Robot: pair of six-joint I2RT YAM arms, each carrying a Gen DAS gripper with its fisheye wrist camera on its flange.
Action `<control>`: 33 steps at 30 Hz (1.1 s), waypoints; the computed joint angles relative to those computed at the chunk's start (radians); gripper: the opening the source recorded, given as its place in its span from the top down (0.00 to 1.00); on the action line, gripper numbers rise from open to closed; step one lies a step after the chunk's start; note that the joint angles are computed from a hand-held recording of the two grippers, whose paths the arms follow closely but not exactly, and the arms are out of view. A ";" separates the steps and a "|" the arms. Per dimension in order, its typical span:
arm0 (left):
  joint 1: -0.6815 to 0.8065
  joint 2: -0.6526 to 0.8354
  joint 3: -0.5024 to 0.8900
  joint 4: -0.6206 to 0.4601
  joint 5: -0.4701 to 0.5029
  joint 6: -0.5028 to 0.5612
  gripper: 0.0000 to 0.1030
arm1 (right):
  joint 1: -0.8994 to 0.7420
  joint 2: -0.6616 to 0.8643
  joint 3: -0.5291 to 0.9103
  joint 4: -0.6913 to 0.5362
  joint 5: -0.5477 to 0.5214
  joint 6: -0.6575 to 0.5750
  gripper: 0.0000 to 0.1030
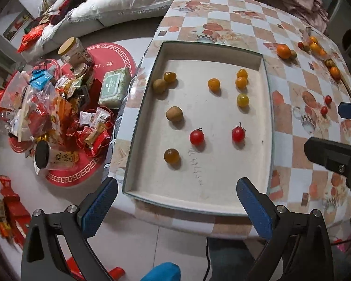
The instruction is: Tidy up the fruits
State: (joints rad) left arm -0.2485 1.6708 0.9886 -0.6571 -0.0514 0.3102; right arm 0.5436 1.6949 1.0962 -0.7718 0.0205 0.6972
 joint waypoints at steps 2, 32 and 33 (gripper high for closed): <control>0.005 -0.008 0.016 -0.033 0.021 0.009 0.01 | 0.012 -0.010 0.017 -0.027 0.004 0.004 0.00; -0.022 -0.077 0.069 -0.114 0.041 0.051 0.01 | 0.025 -0.039 0.106 -0.154 0.045 0.044 0.00; -0.024 -0.076 0.073 -0.115 0.041 0.051 0.01 | 0.025 -0.037 0.108 -0.154 0.044 0.045 0.00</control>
State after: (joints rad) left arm -0.2727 1.5947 1.0616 -0.7720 -0.0105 0.3612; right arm 0.5688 1.6575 1.2044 -0.9262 0.0649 0.7421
